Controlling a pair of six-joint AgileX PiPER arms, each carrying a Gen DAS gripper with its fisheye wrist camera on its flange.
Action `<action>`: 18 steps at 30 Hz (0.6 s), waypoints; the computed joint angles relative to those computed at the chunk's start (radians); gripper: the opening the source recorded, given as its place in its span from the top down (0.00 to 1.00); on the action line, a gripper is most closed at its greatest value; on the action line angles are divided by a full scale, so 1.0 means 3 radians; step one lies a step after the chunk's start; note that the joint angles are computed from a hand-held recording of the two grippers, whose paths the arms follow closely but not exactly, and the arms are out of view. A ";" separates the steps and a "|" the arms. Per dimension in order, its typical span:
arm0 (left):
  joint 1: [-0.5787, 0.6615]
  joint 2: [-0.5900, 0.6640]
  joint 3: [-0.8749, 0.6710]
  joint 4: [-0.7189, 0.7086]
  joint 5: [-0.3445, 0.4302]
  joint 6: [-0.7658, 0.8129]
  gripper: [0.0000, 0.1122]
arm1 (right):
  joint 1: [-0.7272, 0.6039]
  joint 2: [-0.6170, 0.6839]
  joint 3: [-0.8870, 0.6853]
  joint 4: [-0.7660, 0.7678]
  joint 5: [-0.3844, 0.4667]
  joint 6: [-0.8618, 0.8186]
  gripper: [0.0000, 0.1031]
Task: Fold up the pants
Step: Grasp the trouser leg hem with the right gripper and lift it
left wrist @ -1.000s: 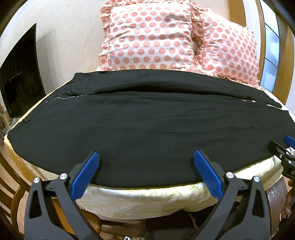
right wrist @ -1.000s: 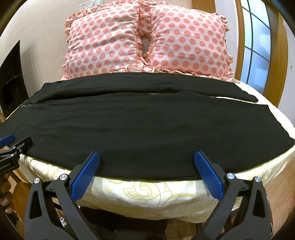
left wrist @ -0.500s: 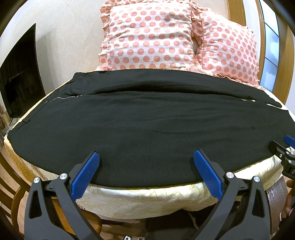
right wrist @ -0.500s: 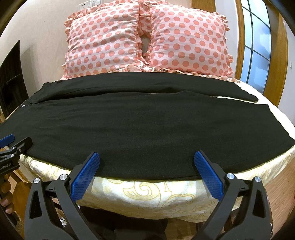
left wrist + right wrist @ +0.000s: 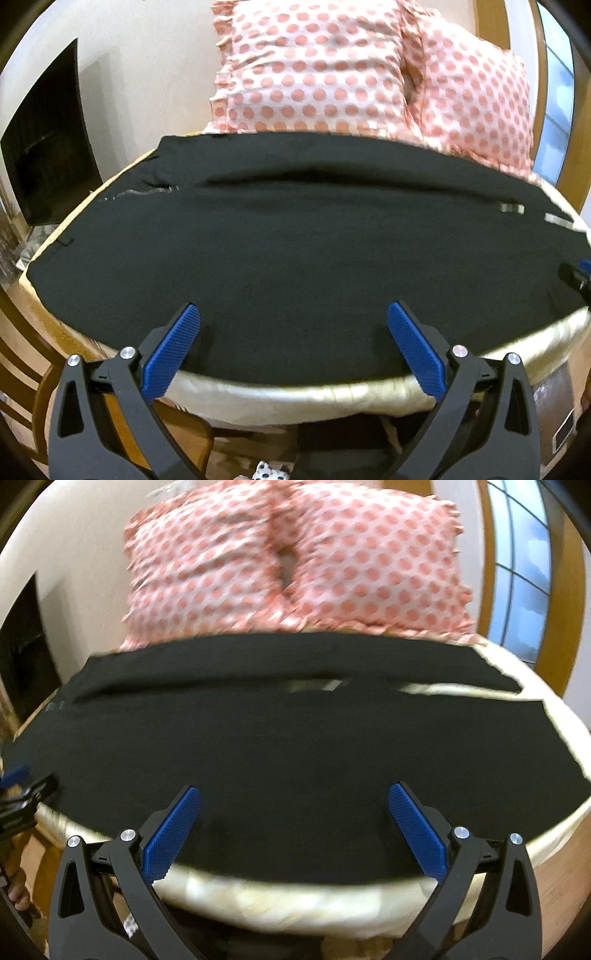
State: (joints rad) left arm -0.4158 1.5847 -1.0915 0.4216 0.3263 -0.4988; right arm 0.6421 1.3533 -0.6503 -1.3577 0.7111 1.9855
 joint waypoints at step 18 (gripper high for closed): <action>0.0180 0.1373 -0.2230 0.0105 0.0699 -0.0195 0.10 | -0.3264 0.2538 -0.4458 0.3466 0.0840 -0.3834 0.28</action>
State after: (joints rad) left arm -0.3618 1.9965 -1.7606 0.4531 0.5360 -0.5574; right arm -0.3370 2.1148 -1.9876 -0.3178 0.9633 0.8354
